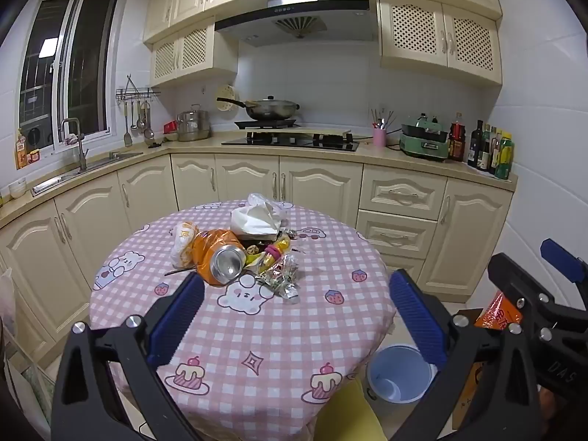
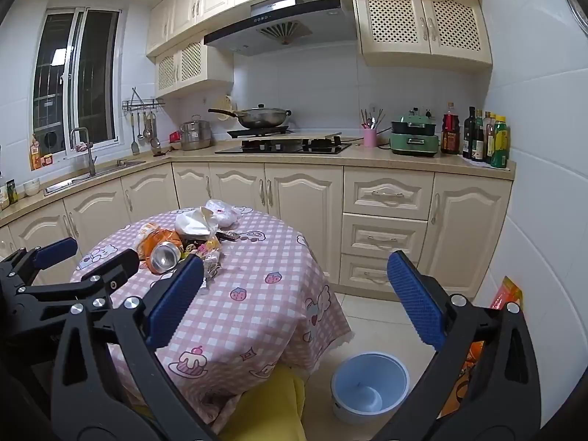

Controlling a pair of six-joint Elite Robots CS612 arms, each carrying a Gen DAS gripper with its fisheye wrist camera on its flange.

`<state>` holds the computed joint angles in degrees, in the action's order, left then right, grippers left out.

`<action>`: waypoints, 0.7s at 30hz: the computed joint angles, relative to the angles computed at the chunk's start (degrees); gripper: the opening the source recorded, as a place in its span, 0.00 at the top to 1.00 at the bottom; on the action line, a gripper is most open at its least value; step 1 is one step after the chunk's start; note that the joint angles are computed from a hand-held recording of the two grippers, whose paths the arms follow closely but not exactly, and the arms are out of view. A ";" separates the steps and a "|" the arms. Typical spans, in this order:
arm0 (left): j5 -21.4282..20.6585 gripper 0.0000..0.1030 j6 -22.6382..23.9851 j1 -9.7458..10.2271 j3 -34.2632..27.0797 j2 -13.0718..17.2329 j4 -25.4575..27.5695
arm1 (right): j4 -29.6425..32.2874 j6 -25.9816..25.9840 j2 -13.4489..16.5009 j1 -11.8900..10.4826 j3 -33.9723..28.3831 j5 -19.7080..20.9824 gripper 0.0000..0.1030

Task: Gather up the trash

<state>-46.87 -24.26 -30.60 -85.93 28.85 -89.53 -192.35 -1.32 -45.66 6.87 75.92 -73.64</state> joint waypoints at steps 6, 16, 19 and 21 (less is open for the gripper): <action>-0.03 0.04 -0.30 -0.01 -0.03 -0.06 0.43 | -0.02 -0.10 0.26 0.08 -0.16 -0.04 0.05; -0.48 0.04 -0.50 0.02 0.33 -0.95 1.44 | 0.18 -0.35 0.12 0.22 0.24 -0.16 0.05; -0.36 0.04 -0.63 0.09 -0.12 -0.39 0.99 | 0.34 -0.31 0.26 0.19 0.15 -0.23 0.05; -0.23 0.04 -0.67 0.02 -0.32 -0.31 1.16 | 0.73 -0.33 -0.12 0.08 0.45 -0.27 0.05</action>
<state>-47.10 -24.92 -30.59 -86.25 28.54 -88.37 -191.63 -1.65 -45.77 6.94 76.37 -73.91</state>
